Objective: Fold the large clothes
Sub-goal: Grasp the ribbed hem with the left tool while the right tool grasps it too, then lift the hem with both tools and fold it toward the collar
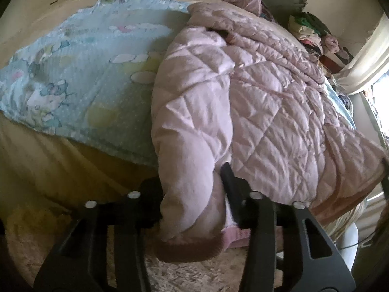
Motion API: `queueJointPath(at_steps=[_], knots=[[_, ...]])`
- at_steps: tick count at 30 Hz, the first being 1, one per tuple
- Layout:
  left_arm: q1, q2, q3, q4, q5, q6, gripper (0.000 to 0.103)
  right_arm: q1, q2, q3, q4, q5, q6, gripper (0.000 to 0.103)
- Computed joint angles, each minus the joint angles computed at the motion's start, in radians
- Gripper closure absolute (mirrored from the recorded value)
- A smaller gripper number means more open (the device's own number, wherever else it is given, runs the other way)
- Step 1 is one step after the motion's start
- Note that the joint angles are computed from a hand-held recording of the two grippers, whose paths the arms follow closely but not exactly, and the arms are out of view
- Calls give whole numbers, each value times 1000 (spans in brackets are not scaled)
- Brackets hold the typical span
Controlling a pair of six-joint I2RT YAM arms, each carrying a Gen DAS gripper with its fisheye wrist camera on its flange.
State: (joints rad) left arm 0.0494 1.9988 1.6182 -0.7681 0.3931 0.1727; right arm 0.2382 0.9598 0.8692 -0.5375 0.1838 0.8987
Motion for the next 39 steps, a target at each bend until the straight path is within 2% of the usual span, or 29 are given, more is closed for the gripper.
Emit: queueJointPath(at_steps=[1,4,5,7,8,10,15,20,29,39], knots=[[-1,9,6,-9,-6,1,52,-10,11,14,11,-7,-14,88],[-3,26,9,-29,-1,5,52,-36,62,58,48,-26,-47,88],[-5,20,-3,-18,2,9,63,-43,76,68,58,-33,-59,88],[-4,8,-12,-10,30,10,80,-49,92,77,73,-31,-72,88],[-9,-10,-22,4,28,8,85,-52,89,74,76,-32,-76,88],[-17,-39,-30,27,21,2,89,-63,90,68,91,-33,-84,88],[-19,-99,8,75,46,-33,91,-80,92,61,113,-28,-86,88],[-33,-94,111,84,55,-68,91,-127,139,115,122,-54,-124,88],[-65,-8,329,72,60,-121,91,-191,264,266,126,-81,-204,88],[-82,145,609,14,71,-172,91,-258,387,392,163,-114,-235,88]])
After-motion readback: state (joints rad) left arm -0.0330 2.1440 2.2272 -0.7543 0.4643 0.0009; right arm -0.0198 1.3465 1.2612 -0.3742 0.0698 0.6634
